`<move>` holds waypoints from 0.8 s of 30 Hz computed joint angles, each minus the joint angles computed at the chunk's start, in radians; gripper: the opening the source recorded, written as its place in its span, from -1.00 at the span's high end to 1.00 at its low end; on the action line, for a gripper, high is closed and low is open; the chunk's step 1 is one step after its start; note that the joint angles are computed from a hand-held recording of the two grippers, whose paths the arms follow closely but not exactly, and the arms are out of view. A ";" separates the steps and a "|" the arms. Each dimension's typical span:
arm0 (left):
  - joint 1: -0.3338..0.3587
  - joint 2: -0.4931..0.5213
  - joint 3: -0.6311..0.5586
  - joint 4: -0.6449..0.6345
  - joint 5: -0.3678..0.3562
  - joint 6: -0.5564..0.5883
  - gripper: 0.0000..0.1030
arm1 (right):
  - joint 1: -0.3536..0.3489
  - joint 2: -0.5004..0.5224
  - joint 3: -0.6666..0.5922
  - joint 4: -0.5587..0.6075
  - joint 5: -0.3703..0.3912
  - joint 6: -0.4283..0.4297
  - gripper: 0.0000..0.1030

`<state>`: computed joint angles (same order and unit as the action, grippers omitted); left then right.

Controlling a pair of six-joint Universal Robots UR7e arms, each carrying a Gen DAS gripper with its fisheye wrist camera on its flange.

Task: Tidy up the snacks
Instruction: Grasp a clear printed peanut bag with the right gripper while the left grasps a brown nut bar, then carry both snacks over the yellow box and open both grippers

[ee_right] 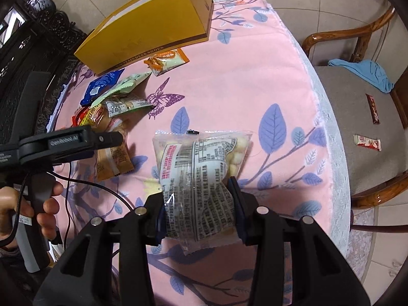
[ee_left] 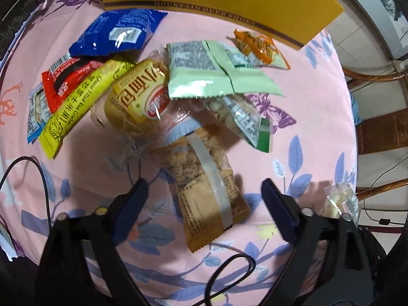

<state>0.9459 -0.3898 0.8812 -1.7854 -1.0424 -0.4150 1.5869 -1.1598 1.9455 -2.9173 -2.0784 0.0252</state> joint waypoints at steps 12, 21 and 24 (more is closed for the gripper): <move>0.000 -0.019 0.037 -0.034 -0.034 0.083 0.23 | -0.003 -0.007 0.002 -0.019 -0.013 0.006 0.16; 0.007 -0.207 0.252 -0.284 -0.114 0.199 0.23 | 0.025 0.005 -0.024 -0.034 -0.023 -0.034 0.16; 0.002 -0.257 0.303 -0.363 -0.098 0.244 0.23 | 0.039 0.013 -0.044 -0.038 -0.027 -0.055 0.16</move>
